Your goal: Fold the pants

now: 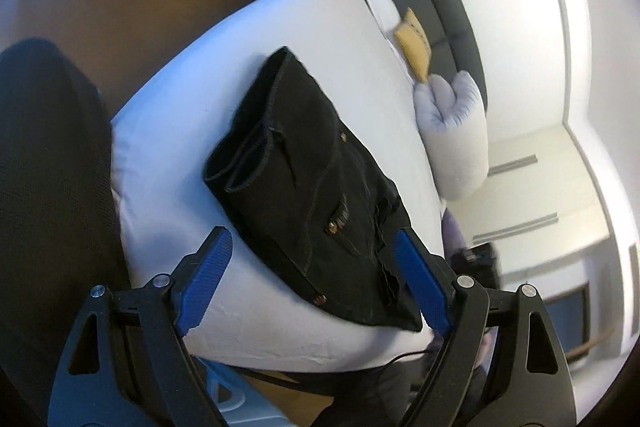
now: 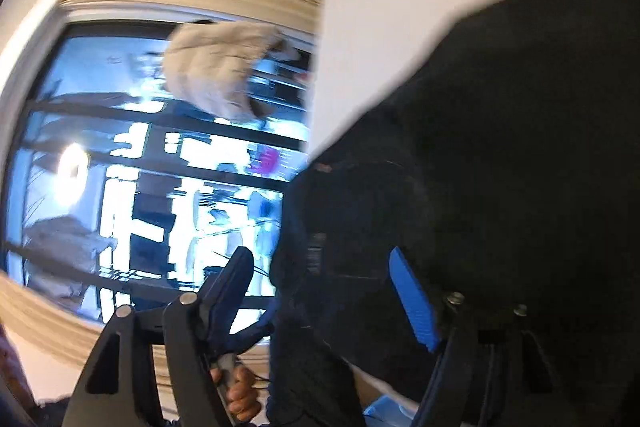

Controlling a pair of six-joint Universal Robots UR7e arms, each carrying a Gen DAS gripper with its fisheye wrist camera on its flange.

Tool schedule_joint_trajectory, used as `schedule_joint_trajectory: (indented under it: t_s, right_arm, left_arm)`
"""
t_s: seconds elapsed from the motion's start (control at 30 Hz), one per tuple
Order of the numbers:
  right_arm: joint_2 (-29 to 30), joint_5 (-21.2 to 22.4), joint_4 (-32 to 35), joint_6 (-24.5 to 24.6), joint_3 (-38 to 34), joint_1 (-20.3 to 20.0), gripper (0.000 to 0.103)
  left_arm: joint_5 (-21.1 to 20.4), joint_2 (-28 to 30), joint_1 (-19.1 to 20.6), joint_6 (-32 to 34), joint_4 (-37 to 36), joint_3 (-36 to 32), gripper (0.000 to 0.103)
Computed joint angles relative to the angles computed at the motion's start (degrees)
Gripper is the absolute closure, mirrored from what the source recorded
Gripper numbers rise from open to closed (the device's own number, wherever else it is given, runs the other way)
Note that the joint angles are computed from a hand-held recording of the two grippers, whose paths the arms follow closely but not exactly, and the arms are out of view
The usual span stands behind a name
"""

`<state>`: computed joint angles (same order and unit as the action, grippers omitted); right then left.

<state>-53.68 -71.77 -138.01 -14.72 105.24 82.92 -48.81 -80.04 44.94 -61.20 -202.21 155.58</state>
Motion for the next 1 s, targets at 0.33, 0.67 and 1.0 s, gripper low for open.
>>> schedule_joint_trajectory:
  t_s: [0.33,0.67,1.0]
  right_arm:
    - [-1.0,0.7,-0.2,0.0,1.6,-3.0,0.038]
    - [-0.2,6.7,0.4,-0.6,-0.2,-0.7,0.036]
    - [5.0,5.8,2.5,1.8,-6.7,1.6,0.033]
  left_arm:
    - [-9.1,11.3,11.5,4.4,-15.1,-4.3,0.019]
    - [-10.9,14.9,14.6,8.5,-16.5,-9.4,0.019]
    - [-14.0,16.6,17.6,8.0,-12.2,-14.7,0.056]
